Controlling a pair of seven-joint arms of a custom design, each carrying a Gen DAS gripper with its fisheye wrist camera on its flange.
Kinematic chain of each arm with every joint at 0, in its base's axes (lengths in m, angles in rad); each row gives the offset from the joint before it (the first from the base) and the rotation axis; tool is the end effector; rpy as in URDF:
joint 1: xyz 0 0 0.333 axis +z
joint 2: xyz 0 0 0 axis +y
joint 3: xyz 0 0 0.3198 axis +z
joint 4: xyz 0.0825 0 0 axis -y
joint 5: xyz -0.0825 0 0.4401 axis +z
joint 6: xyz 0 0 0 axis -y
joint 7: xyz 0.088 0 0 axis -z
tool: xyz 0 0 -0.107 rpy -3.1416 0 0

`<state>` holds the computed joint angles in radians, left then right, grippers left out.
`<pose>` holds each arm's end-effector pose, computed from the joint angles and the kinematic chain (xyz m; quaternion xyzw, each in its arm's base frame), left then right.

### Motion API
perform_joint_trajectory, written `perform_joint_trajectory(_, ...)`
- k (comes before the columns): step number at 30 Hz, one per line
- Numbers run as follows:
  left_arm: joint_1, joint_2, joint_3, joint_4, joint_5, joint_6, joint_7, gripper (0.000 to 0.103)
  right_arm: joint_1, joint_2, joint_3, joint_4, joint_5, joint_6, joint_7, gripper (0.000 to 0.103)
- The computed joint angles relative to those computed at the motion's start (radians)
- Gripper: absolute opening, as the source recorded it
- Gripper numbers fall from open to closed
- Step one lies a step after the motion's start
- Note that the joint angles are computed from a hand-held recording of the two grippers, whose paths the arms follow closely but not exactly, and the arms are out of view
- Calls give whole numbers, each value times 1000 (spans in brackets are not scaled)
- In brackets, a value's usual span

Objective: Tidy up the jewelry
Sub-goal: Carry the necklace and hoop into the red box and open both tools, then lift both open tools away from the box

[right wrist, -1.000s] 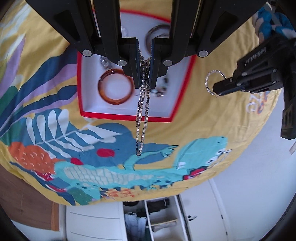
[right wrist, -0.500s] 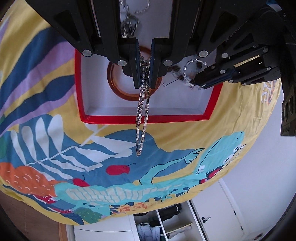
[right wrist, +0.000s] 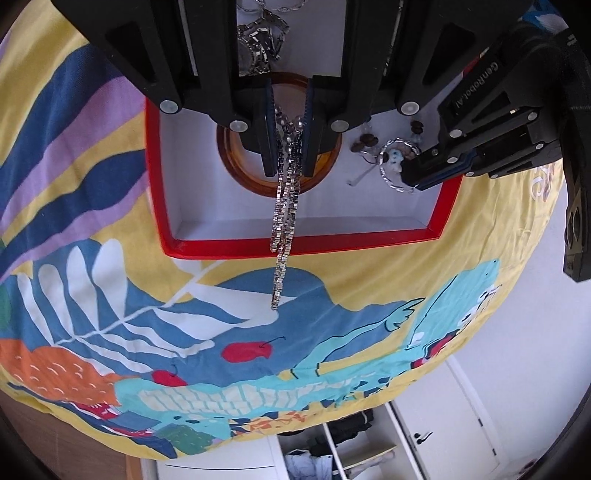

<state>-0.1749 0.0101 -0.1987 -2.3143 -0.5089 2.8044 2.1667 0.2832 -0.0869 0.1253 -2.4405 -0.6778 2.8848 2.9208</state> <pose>0.5545 -0.1924 0.3524 -0.4800 0.8352 -0.2516 0.0933 0.4864 0.2500 0.3493 -0.5565 0.7751 -0.1470 0.2606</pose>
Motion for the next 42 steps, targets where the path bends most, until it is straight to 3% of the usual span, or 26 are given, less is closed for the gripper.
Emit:
perform_joint_trajectory(7, 1, -17, 4, -7, 10, -27, -17, 8, -3, -46, 10, -46, 28, 17, 23, 36)
perform_joint_trajectory(14, -5, -68, 13, -33, -25, -53, 8, 13, -8, -114, 40, -95, 59, 16, 45, 38)
perform_joint_trajectory(22, -21, -199, 43, -104, -68, -78, 50, 17, 2, -248, 89, -148, 84, -77, 70, 44)
perform_joint_trajectory(27, -31, -334, 76, -185, -80, -99, 60, 29, 40, -340, 123, -162, 119, -173, 74, 48)
perform_joint_trajectory(33, -17, -549, 118, -296, -56, -134, 35, 32, 96, -428, 189, -129, 124, -330, 108, 60)
perform_joint_trajectory(42, 81, -913, 175, -471, 53, -207, -28, 42, 190, -436, 283, -10, 73, -499, 168, 72)
